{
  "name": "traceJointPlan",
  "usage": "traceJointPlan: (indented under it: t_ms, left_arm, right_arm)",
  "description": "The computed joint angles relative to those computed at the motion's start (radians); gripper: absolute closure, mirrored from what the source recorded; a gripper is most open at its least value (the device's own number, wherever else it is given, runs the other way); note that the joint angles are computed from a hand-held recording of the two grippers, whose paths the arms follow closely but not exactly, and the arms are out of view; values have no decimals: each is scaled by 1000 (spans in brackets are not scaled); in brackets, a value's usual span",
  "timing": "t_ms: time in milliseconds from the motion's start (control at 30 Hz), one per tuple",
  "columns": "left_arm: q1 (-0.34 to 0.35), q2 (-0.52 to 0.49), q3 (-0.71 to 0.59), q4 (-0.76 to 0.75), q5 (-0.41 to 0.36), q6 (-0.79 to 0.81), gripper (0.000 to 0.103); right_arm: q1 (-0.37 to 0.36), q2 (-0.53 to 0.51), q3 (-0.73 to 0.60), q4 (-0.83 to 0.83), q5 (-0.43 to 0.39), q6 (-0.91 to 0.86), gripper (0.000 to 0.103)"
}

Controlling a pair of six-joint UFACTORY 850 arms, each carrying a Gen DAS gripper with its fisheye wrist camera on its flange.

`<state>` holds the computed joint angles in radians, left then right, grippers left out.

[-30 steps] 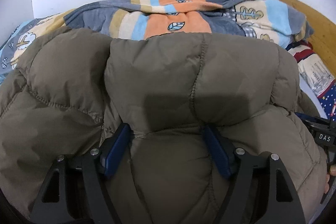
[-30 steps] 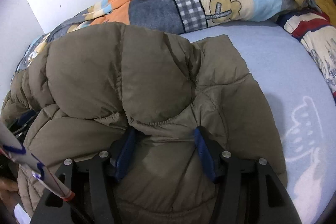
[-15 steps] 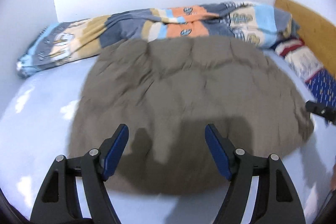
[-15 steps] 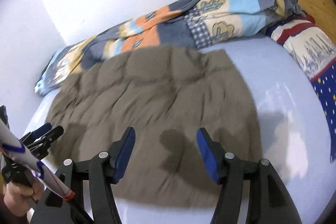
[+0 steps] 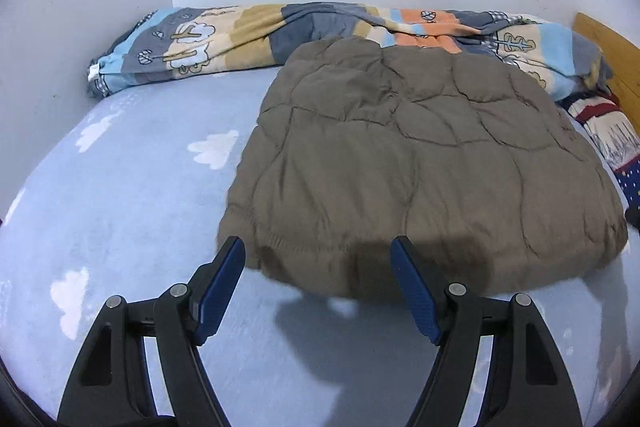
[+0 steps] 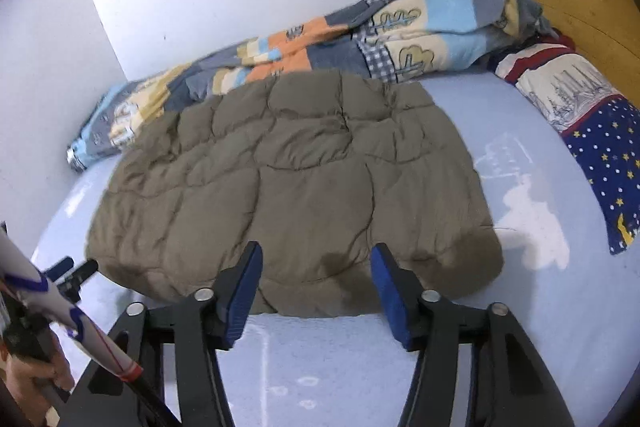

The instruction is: Fold large clothes

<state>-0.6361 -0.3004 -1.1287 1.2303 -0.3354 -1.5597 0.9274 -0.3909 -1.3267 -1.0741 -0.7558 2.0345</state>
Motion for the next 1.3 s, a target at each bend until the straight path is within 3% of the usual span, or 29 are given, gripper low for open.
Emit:
traceJointPlan:
  t_ms: [67,167,300,500,733,900,1300]
  left_arm:
    - [6,-28,-28,-66,-1,57,29]
    - [7,-81,-75,-227,-43,201,28]
    - [-6,-97,-86,-159,-76,158,25]
    - [-18,-95,-80,-86,-100,110,25]
    - [-60,-43,-35,201,-187,-143,25]
    - [-59,-62,-51,180,-200,-115,25]
    - [-52,-87,-63,153,-212,-76,25]
  right_arm:
    - [-22,-9,4,11,53,-14,44]
    - [-43,-58,-35,95,40,-143,44]
    - [-71,-83,-33,127,96,-179,44]
    - [-68,-98,-34,124,95,-202,42]
    - [-52,-71,-24,65,78,-136,43]
    - [-48,-45,-4,7,32,-63,43]
    - [-75,-53,15,77,79,-71,43]
